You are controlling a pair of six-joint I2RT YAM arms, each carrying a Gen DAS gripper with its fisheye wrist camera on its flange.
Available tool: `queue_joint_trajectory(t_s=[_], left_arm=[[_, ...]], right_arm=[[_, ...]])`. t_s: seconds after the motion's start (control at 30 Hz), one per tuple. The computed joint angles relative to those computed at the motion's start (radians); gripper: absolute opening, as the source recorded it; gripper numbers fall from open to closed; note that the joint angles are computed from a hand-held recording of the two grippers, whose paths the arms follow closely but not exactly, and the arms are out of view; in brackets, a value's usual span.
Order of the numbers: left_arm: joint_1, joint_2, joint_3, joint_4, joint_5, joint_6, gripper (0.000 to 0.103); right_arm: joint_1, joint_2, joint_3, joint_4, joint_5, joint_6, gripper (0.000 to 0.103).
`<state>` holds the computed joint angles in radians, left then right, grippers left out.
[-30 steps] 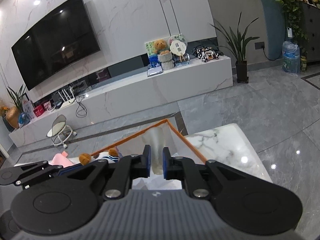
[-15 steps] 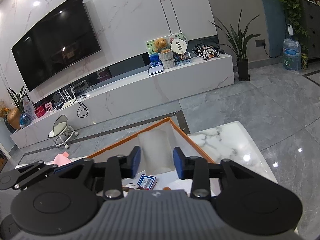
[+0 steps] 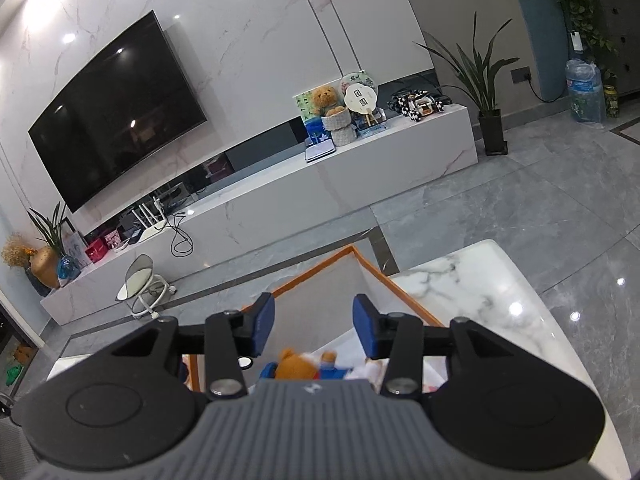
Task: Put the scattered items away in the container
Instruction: 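Open the right tool to drop the block while the left tool releases the panda into the box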
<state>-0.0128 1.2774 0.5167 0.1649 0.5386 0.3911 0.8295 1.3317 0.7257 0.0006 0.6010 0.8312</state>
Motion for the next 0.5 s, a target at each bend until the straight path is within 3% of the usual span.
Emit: queue_joint_trajectory(t_s=[0.23,0.5], left_arm=[[0.085,-0.038,-0.001,-0.041,0.06,0.031,0.063],[0.327,-0.07,0.017,-0.157,0.209,0.121,0.064]], right_arm=[[0.022,0.027,0.034,0.006,0.026,0.007,0.047],[0.067,0.132,0.13,0.017,0.039,-0.008,0.048]])
